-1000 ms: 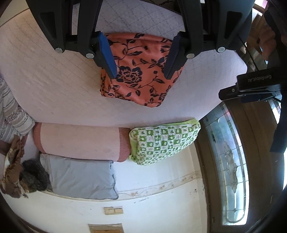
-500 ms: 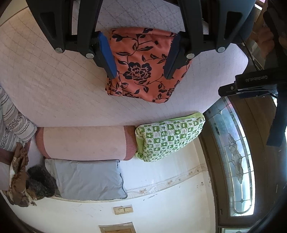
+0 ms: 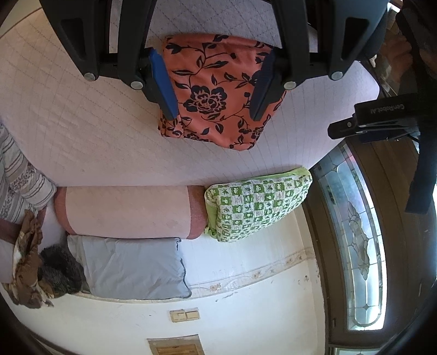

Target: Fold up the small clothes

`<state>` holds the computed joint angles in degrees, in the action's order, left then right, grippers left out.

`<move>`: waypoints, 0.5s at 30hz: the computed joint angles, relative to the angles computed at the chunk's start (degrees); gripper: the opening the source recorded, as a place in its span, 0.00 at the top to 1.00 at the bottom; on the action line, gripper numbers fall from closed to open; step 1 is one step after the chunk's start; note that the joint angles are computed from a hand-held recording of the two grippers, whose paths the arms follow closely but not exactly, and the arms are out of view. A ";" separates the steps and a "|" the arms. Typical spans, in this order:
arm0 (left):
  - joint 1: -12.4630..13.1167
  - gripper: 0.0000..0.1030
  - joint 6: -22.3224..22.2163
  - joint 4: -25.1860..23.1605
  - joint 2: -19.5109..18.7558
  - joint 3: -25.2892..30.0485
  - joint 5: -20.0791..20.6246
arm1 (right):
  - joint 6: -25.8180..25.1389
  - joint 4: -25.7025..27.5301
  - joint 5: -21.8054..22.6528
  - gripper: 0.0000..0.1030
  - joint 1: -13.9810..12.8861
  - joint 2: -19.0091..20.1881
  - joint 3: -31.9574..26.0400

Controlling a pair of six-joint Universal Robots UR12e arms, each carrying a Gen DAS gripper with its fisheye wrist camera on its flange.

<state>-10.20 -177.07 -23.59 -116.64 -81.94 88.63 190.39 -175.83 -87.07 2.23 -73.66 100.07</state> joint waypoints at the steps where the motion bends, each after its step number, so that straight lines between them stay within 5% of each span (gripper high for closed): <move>1: 0.08 0.17 -0.11 0.06 0.01 -0.06 -0.11 | -0.20 0.28 -0.08 0.43 0.20 0.12 -0.18; 15: 0.66 0.17 -1.11 -0.27 -0.20 -0.21 -0.49 | -1.58 1.36 0.09 0.43 1.24 1.05 -0.94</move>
<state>-9.54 -178.17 -23.86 -116.84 -82.15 88.14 188.81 -174.47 -86.98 3.47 -72.61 99.13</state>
